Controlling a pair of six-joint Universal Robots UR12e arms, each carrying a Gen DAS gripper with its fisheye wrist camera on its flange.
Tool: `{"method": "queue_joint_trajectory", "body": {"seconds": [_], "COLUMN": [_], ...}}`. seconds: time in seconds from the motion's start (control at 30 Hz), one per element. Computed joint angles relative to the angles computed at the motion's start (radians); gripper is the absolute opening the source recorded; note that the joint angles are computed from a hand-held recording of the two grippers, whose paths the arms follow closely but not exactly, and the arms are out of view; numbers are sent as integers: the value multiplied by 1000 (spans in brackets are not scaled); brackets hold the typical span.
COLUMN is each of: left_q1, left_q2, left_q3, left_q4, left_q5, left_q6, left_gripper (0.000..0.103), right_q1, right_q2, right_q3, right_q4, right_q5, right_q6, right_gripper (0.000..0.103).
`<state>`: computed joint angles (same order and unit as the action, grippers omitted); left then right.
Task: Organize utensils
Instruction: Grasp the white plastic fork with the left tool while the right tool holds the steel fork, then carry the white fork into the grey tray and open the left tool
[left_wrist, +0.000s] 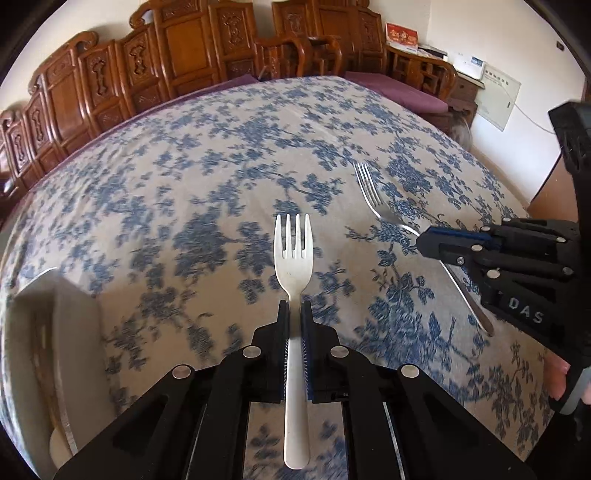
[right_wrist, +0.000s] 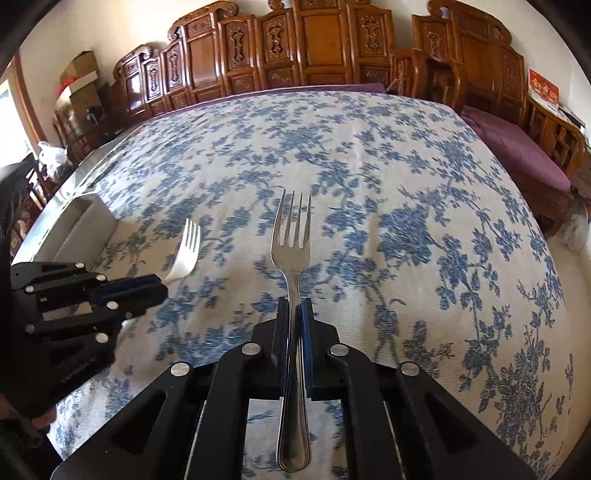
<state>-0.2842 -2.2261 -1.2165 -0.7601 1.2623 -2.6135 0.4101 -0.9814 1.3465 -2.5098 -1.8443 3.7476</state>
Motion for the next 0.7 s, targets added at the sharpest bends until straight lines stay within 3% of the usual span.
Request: {"method": "queue_joint_trajectory", "body": {"seconds": [0.7], "left_q1": [103], "left_q2": [110], "left_q3": [-83], "left_q4": [93], "left_q5": [2], "left_q6": [-32], "left_gripper": [6], "right_q1": [52], "right_q2": [55], "right_q3": [-101], "right_q4": [50], "right_q5": [37], "right_q6": [-56], "right_gripper": [8]}}
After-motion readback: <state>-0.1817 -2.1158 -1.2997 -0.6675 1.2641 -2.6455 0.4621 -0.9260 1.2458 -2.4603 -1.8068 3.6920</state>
